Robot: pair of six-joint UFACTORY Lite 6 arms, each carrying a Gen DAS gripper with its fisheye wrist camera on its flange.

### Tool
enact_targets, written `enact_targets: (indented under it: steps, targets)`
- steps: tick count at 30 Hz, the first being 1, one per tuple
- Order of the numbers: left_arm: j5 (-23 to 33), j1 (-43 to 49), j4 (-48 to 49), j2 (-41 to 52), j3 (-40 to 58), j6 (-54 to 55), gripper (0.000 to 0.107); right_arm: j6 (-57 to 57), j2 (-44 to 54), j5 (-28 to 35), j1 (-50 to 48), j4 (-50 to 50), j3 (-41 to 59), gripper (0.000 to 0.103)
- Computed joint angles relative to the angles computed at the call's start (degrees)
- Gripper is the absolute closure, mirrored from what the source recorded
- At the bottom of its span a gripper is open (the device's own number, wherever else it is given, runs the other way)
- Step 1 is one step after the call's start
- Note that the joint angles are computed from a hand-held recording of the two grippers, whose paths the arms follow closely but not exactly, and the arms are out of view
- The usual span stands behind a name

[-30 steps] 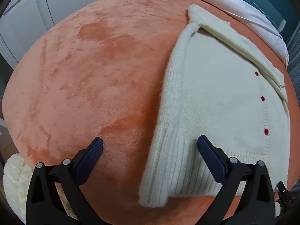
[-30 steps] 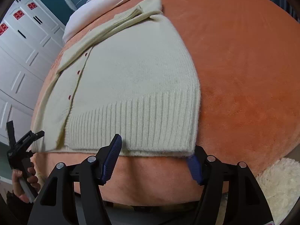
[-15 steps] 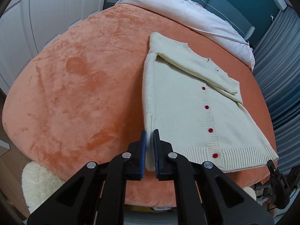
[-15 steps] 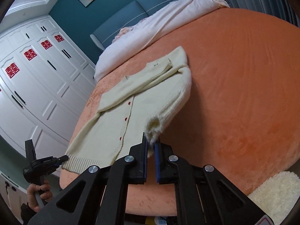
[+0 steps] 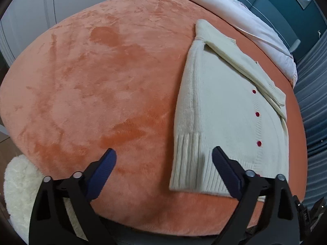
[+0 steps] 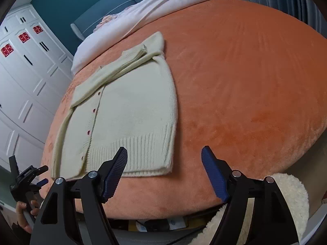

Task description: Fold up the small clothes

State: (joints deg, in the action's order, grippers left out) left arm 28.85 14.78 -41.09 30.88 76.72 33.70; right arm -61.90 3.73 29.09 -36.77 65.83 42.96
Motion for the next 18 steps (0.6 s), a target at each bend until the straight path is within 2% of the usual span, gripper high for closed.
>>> enact_targets:
  steps: [2, 3, 5, 6, 7, 8, 9, 10, 11, 13, 14, 16, 18]
  targets:
    - [1.7, -1.3, 2.2, 6.0, 5.6, -3.9, 0.012, 2.7, 7.8, -2.2, 2.1, -0.9, 4.5, 0.025]
    - [0.8, -2.7, 5.6, 8.0, 7.7, -8.2, 0.009, 3.3, 11.6, -2.3, 2.8, -0.8, 7.0, 0.025]
    - [-4.5, -5.5, 9.9, 7.6, 6.9, -12.7, 0.009, 1.6, 15.0, -2.9, 3.9, 2.5, 9.2, 0.024]
    - [-4.6, -6.6, 11.9, 8.4, 8.2, -13.6, 0.009, -2.5, 15.5, -1.6, 3.8, 6.2, 9.7, 0.028]
    - [-2.4, -7.4, 14.1, 10.2, 11.3, -14.4, 0.009, -4.5, 16.9, 2.2, 3.6, 7.7, 11.4, 0.036]
    - [-0.3, -7.9, 15.1, 11.7, 14.0, -14.8, 0.012, -4.0, 18.9, 5.2, 3.7, 7.6, 13.5, 0.060]
    - [1.6, -8.2, 15.1, 12.8, 16.2, -14.5, 0.022, -2.6, 20.3, 6.0, 4.1, 6.9, 15.5, 0.076]
    - [4.3, -8.0, 13.6, 14.2, 18.8, -12.8, 0.030, -2.9, 21.0, 7.4, 4.2, 7.8, 16.6, 0.084]
    - [8.3, -7.7, 12.5, 16.2, 22.5, -12.3, 0.051, -4.4, 21.5, 9.7, 3.8, 9.9, 17.4, 0.090]
    - [12.8, -6.7, 12.9, 17.5, 26.2, -14.3, 0.079, -7.6, 20.7, 13.8, 2.8, 15.2, 17.3, 0.092]
    - [15.8, -5.4, 9.8, 17.7, 27.4, -12.2, 0.096, -8.9, 19.5, 15.4, 2.3, 17.2, 16.7, 0.092]
    - [19.5, -2.5, 3.9, 15.1, 26.1, -8.1, 0.098, -11.0, 16.2, 19.2, 0.7, 20.2, 14.8, 0.093]
    - [20.8, -1.1, 3.3, 10.6, 22.9, -5.8, 0.099, -11.0, 12.4, 21.9, -0.9, 20.7, 12.9, 0.094]
